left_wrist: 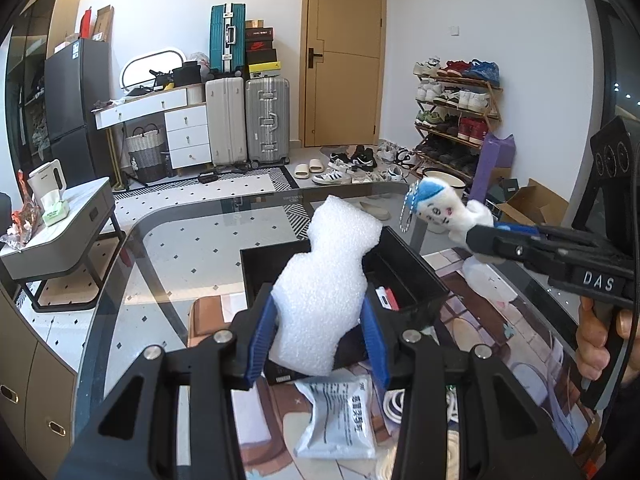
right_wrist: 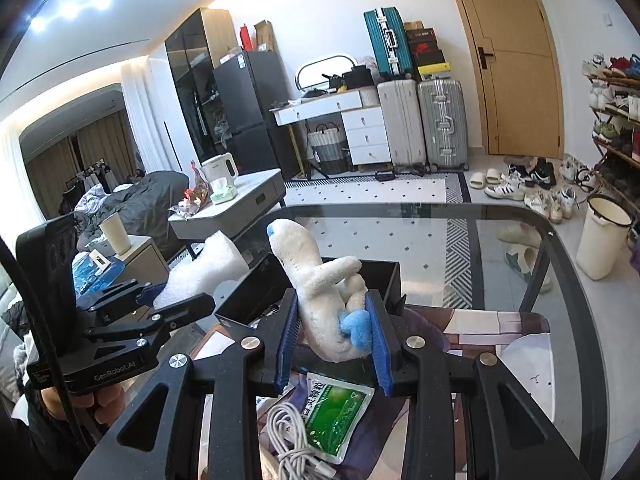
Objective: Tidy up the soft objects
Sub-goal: 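Carry the plush toy with the right gripper while the left gripper carries the foam wrap over the box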
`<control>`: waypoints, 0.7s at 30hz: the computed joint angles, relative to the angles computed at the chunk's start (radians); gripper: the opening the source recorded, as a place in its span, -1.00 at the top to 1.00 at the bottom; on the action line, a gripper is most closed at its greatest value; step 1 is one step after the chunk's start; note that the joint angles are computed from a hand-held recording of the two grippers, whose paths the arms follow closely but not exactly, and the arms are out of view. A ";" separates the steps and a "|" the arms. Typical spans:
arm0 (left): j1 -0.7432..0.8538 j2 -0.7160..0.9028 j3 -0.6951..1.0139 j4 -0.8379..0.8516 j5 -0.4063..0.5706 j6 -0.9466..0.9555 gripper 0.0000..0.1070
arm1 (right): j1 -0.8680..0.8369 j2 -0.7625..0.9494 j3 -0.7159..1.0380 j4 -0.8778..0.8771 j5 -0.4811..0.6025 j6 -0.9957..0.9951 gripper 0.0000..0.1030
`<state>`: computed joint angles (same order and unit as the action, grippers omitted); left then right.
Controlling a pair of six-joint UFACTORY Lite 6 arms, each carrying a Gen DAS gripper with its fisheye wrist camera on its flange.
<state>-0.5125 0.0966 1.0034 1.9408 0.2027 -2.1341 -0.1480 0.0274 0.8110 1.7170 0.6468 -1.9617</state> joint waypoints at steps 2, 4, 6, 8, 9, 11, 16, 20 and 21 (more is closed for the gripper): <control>0.009 0.042 0.033 0.019 0.001 -0.021 0.24 | 0.015 0.046 0.033 0.007 -0.009 0.005 0.36; 0.019 0.079 0.056 0.064 0.001 -0.067 0.25 | 0.036 0.088 0.060 0.021 -0.025 0.001 0.36; 0.025 0.115 0.080 0.098 0.004 -0.100 0.25 | 0.056 0.135 0.096 0.030 -0.039 0.004 0.36; 0.034 0.160 0.116 0.126 -0.001 -0.125 0.24 | 0.078 0.184 0.132 0.049 -0.059 -0.002 0.36; 0.036 0.184 0.138 0.112 -0.001 -0.112 0.24 | 0.091 0.208 0.151 0.059 -0.072 -0.003 0.36; 0.048 0.224 0.167 0.160 -0.005 -0.152 0.24 | 0.114 0.256 0.193 0.074 -0.094 -0.005 0.36; 0.070 0.317 0.244 0.190 -0.022 -0.178 0.24 | 0.166 0.358 0.294 0.081 -0.139 0.006 0.37; 0.079 0.377 0.296 0.160 -0.036 -0.141 0.24 | 0.195 0.431 0.365 0.074 -0.165 0.027 0.37; 0.078 0.385 0.299 0.161 -0.034 -0.139 0.24 | 0.201 0.446 0.380 0.069 -0.171 0.034 0.37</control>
<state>-0.4342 0.4818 1.3025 2.1022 0.1689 -2.2732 0.0527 0.4732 1.1910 1.7857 0.4762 -1.9272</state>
